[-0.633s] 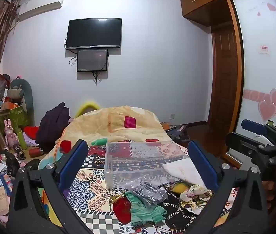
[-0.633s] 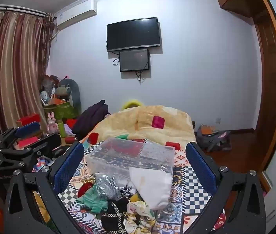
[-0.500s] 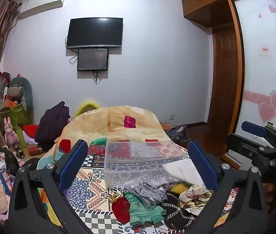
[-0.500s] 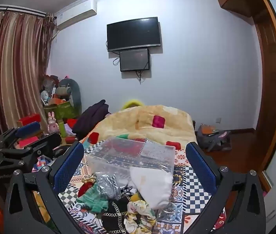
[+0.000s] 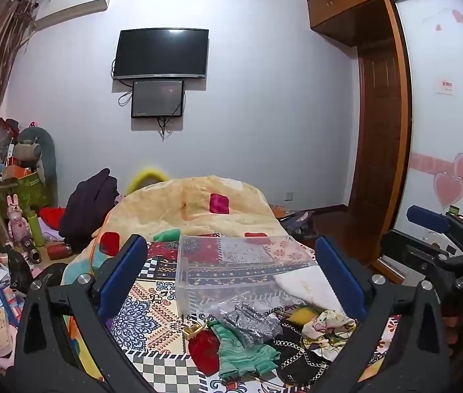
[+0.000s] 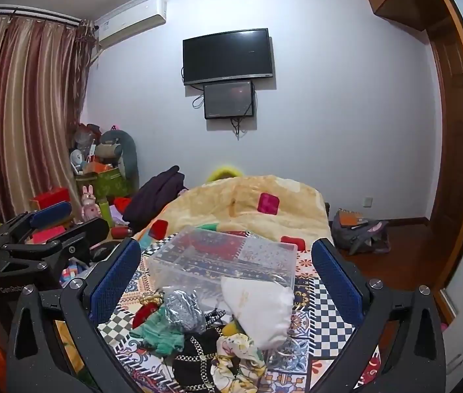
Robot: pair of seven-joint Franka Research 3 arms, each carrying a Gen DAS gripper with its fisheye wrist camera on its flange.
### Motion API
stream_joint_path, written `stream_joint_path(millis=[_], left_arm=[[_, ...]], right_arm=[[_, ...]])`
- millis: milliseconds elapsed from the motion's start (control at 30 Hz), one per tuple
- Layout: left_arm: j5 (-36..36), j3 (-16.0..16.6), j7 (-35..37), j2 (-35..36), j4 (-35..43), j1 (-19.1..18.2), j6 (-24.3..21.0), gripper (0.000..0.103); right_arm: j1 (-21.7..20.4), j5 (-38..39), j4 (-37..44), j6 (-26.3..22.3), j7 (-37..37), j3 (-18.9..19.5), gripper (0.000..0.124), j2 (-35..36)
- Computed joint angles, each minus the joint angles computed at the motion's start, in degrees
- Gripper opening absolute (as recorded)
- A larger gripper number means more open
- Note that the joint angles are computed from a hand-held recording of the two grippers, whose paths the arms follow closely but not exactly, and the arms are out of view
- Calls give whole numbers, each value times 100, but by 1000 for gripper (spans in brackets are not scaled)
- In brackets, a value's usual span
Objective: Organize soft objects
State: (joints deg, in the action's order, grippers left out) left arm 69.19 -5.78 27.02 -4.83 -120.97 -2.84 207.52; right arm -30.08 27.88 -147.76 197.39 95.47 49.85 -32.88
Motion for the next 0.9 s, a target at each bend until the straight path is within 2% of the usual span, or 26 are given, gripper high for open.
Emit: stream_joint_path(millis=[900], left_arm=[[-231,25,293,-125,-144,-76,-32,103]], right_arm=[[183,401,-6,177,-332,-28,103,84]])
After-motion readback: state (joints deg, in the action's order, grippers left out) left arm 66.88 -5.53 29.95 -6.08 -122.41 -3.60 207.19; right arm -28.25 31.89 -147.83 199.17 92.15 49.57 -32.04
